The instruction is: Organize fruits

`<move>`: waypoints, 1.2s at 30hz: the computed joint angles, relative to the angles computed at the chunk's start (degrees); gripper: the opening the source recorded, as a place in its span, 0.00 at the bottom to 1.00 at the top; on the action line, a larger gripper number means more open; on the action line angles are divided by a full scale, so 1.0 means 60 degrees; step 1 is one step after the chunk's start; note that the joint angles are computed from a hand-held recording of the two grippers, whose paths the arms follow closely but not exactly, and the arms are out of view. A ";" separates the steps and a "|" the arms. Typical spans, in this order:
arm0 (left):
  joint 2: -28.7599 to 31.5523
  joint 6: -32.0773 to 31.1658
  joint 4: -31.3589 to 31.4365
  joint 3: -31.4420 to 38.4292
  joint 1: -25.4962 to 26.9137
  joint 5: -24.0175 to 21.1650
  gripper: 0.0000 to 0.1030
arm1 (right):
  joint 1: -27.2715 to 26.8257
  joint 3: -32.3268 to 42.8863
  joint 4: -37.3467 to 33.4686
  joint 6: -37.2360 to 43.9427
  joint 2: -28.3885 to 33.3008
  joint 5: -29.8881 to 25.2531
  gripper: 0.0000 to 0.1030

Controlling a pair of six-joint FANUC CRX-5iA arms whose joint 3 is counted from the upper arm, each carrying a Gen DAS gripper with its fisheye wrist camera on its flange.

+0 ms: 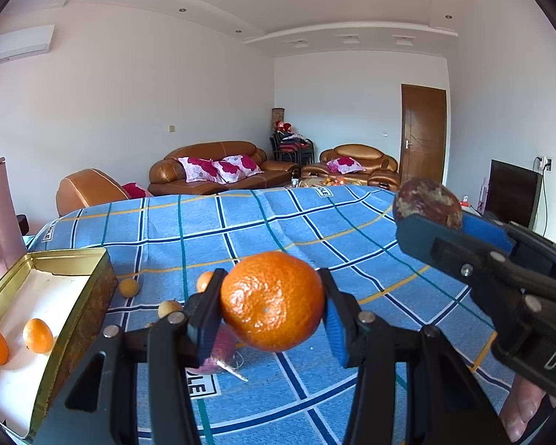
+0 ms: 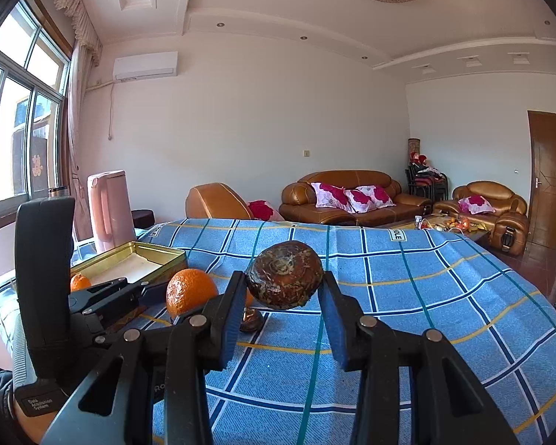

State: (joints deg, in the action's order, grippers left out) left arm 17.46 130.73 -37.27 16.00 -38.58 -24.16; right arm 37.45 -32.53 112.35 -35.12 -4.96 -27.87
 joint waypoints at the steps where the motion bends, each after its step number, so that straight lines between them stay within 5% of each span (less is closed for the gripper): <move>1: -0.0021 0.0026 -0.0017 -0.0025 0.0012 0.0007 0.48 | -0.0043 0.0044 0.0044 -0.0059 0.0065 0.0051 0.41; 19: -0.0464 0.0886 -0.0877 -0.0459 0.0117 -0.0195 0.48 | -0.0551 0.0427 0.2311 -0.2311 0.0603 0.0652 0.41; 36: -0.0794 0.1594 -0.1414 -0.0729 0.0266 -0.0443 0.48 | -0.0175 0.0802 0.1632 -0.1431 0.0988 0.0572 0.41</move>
State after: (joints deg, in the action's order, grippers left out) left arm 12.70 140.29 -45.76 11.63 -36.99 -26.82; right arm 36.40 -27.72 122.14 -43.71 0.96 -24.44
